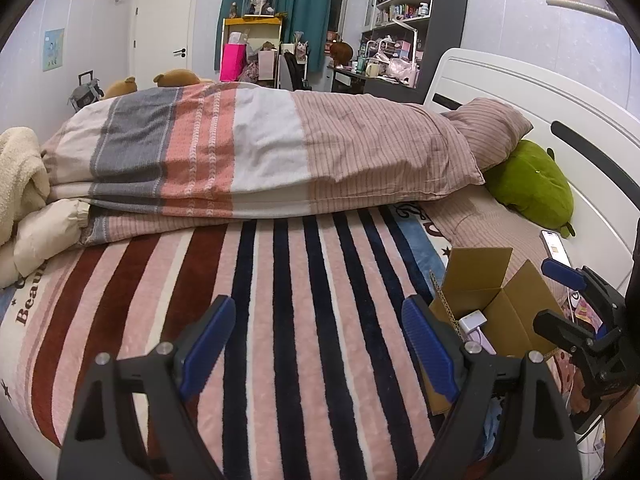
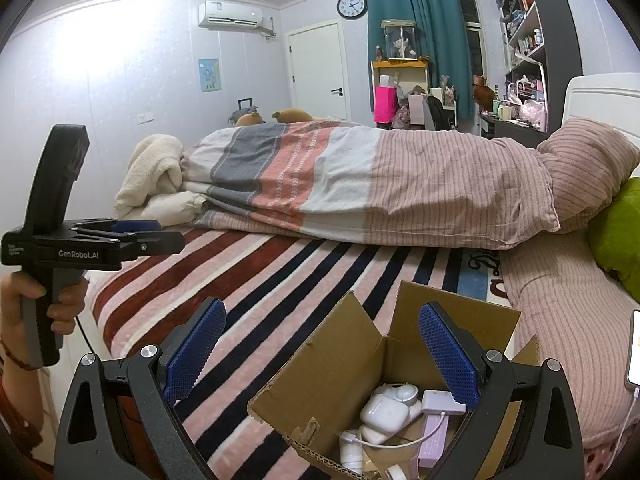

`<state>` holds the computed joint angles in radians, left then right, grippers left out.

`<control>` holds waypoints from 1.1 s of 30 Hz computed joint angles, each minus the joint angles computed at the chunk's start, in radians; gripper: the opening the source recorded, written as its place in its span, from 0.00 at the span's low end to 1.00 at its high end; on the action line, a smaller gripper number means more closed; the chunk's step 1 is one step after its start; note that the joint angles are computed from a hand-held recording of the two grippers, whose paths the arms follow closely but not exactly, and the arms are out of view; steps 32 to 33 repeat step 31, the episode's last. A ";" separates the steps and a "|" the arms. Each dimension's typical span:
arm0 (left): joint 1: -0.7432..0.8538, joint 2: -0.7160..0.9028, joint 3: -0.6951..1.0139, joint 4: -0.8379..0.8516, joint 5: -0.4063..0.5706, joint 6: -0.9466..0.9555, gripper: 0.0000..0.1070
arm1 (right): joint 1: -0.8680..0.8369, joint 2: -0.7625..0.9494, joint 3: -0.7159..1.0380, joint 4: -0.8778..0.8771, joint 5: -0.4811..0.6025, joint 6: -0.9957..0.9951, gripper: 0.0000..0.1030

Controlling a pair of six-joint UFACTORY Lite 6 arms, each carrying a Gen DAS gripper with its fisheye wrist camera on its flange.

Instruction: Organize rigid objects

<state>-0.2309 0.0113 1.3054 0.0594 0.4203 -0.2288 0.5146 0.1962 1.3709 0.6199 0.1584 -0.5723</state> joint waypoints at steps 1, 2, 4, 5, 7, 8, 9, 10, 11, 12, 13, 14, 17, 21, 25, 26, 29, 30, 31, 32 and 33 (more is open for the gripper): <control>-0.001 0.000 0.001 0.006 0.001 -0.005 0.78 | -0.003 0.001 0.001 0.022 0.002 -0.023 0.95; -0.001 0.000 0.000 0.007 0.001 -0.007 0.78 | -0.007 0.001 0.002 0.040 0.006 -0.040 0.95; 0.000 0.000 0.000 -0.002 0.000 0.002 0.78 | -0.005 0.000 0.002 0.023 0.004 -0.017 0.95; 0.000 0.000 0.000 -0.001 0.001 0.001 0.78 | -0.003 -0.004 -0.001 0.012 0.002 -0.003 0.95; -0.001 -0.001 -0.001 0.008 0.000 -0.007 0.78 | -0.012 -0.001 0.003 0.058 0.011 -0.056 0.95; -0.001 -0.001 -0.001 0.008 0.000 -0.007 0.78 | -0.011 -0.002 0.002 0.057 0.009 -0.056 0.95; -0.001 -0.001 -0.002 0.008 -0.001 -0.007 0.78 | -0.009 -0.002 0.000 0.044 0.006 -0.041 0.95; -0.001 -0.001 -0.002 0.004 -0.002 -0.003 0.78 | -0.007 -0.003 0.000 0.038 0.004 -0.035 0.95; -0.001 -0.001 -0.002 0.007 -0.001 -0.006 0.78 | -0.007 -0.002 0.001 0.038 0.004 -0.034 0.95; -0.002 -0.001 -0.002 0.012 -0.001 -0.011 0.78 | -0.004 -0.004 -0.003 0.024 0.001 -0.016 0.95; -0.001 -0.001 -0.003 0.008 -0.002 -0.005 0.78 | -0.004 -0.004 -0.002 0.024 0.001 -0.016 0.95; -0.002 -0.002 -0.003 0.012 -0.001 -0.009 0.78 | -0.005 -0.002 0.001 0.030 0.002 -0.022 0.95; -0.003 -0.002 -0.004 0.013 -0.002 -0.011 0.78 | -0.012 -0.002 0.000 0.068 0.008 -0.065 0.95; -0.003 -0.003 -0.004 0.014 -0.002 -0.013 0.78 | -0.020 0.000 0.002 0.114 0.015 -0.118 0.95; -0.004 -0.003 -0.003 0.013 -0.001 -0.011 0.78 | -0.023 0.001 0.002 0.129 0.016 -0.135 0.95; -0.004 -0.004 -0.004 0.015 -0.001 -0.012 0.78 | -0.022 -0.001 -0.001 0.128 0.014 -0.133 0.95; -0.004 -0.007 -0.001 0.016 0.001 -0.012 0.78 | -0.022 0.000 0.000 0.129 0.013 -0.134 0.95; -0.004 -0.007 0.000 0.016 0.003 -0.012 0.78 | -0.022 0.000 -0.001 0.129 0.015 -0.133 0.95; -0.004 -0.006 0.000 0.012 0.002 -0.008 0.78 | -0.024 0.000 0.000 0.137 0.017 -0.143 0.95; -0.004 -0.006 0.000 0.012 0.002 -0.008 0.78 | -0.024 0.000 0.000 0.137 0.017 -0.143 0.95; -0.004 -0.006 0.000 0.012 0.002 -0.008 0.78 | -0.024 0.000 0.000 0.137 0.017 -0.143 0.95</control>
